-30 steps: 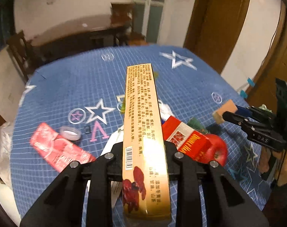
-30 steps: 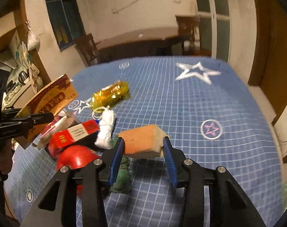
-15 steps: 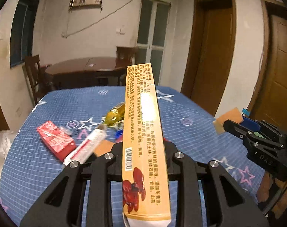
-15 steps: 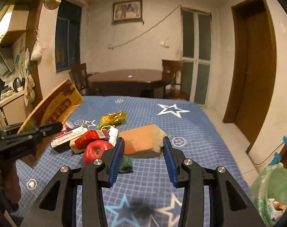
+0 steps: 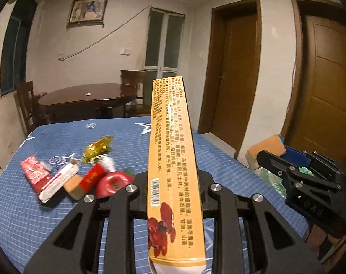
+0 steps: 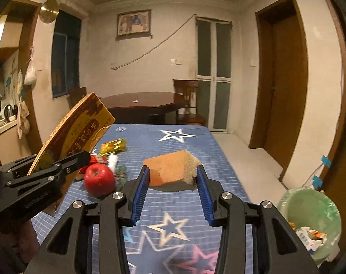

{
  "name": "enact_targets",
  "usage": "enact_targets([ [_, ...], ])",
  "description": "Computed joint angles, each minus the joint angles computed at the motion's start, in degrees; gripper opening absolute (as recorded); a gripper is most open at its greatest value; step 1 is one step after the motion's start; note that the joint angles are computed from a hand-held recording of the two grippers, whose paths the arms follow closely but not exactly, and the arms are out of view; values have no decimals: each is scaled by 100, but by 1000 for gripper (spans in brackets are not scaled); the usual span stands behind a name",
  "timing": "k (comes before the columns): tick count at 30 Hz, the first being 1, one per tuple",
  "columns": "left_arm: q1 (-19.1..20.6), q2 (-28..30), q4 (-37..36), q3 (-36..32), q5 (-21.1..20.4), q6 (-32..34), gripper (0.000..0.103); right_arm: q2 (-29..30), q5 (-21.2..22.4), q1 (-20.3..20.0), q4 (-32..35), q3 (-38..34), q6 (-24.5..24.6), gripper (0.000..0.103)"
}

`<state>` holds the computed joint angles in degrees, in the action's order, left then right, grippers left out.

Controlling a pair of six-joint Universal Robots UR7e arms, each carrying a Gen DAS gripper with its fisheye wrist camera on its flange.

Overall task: Collect trash
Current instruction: 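Lift the snack box and sponge and carry both over the green bin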

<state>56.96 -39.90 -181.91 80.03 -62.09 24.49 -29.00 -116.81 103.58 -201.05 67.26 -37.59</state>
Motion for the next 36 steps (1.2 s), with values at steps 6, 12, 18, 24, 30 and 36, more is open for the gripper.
enact_targets([
  [6, -146, 245, 108, -211, -122, -36, 25, -488, -168, -86, -436, 673, -36, 43],
  [12, -268, 518, 406, -523, -375, -76, 25, -999, -314, -255, -716, 1217, -10, 43],
  [18, -405, 895, 812, -926, -562, -218, 25, -1383, -497, -466, -736, 1460, -29, 43],
  [24, -491, 1304, 1293, -1425, -816, -259, 25, -1771, -566, -772, -697, 1600, -26, 43],
  [30, -574, 1803, 1912, -2120, -1040, -311, 25, -2210, -647, -1139, -499, 1764, 90, 43],
  [36, -647, 2269, 2596, -2777, -1238, -377, 25, -2500, -693, -1532, -36, 1737, 293, 43],
])
